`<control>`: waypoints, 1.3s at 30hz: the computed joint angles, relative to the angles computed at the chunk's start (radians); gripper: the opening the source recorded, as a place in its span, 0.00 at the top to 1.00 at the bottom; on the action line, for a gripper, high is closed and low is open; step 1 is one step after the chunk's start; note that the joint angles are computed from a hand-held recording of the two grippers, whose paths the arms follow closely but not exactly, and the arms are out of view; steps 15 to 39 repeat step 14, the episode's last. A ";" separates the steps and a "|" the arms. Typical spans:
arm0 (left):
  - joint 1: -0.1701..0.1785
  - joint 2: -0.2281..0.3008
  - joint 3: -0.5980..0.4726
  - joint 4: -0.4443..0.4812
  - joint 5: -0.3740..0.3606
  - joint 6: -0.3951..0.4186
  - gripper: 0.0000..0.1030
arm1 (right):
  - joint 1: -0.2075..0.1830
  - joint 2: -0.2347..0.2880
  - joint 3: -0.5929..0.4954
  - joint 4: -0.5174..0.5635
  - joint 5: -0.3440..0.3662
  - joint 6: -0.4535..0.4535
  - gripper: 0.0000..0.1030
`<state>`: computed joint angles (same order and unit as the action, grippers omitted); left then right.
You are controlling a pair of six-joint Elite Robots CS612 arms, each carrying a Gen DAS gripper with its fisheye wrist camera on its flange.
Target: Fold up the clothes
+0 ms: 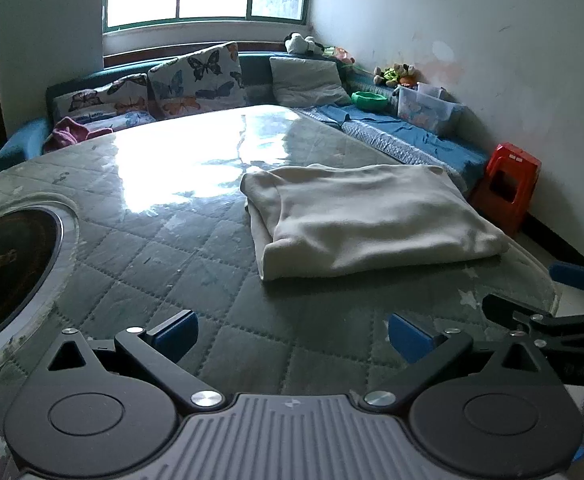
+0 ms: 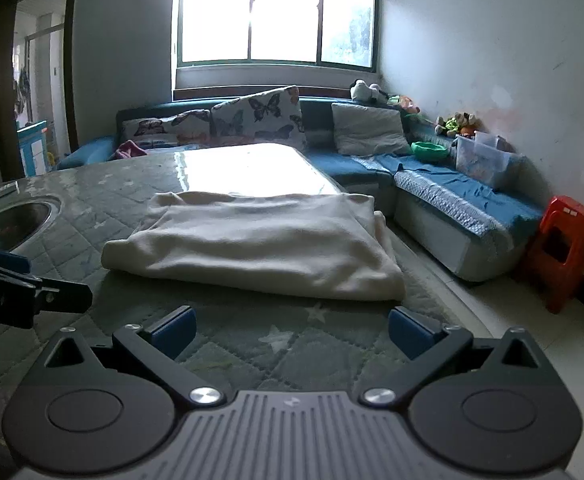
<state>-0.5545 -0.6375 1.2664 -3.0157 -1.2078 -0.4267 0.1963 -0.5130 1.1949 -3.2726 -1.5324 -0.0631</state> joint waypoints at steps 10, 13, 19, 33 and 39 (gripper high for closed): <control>-0.014 -0.016 0.060 -0.089 0.026 0.005 0.00 | 0.012 -0.020 0.050 -0.042 -0.023 -0.009 0.00; -0.017 -0.021 0.074 -0.104 0.037 0.006 0.00 | 0.014 -0.024 0.062 -0.055 -0.027 -0.003 0.00; -0.019 -0.023 0.077 -0.108 0.041 0.007 0.00 | 0.015 -0.025 0.067 -0.062 -0.028 0.000 0.00; -0.019 -0.023 0.077 -0.108 0.041 0.007 0.00 | 0.015 -0.025 0.067 -0.062 -0.028 0.000 0.00; -0.019 -0.023 0.077 -0.108 0.041 0.007 0.00 | 0.015 -0.025 0.067 -0.062 -0.028 0.000 0.00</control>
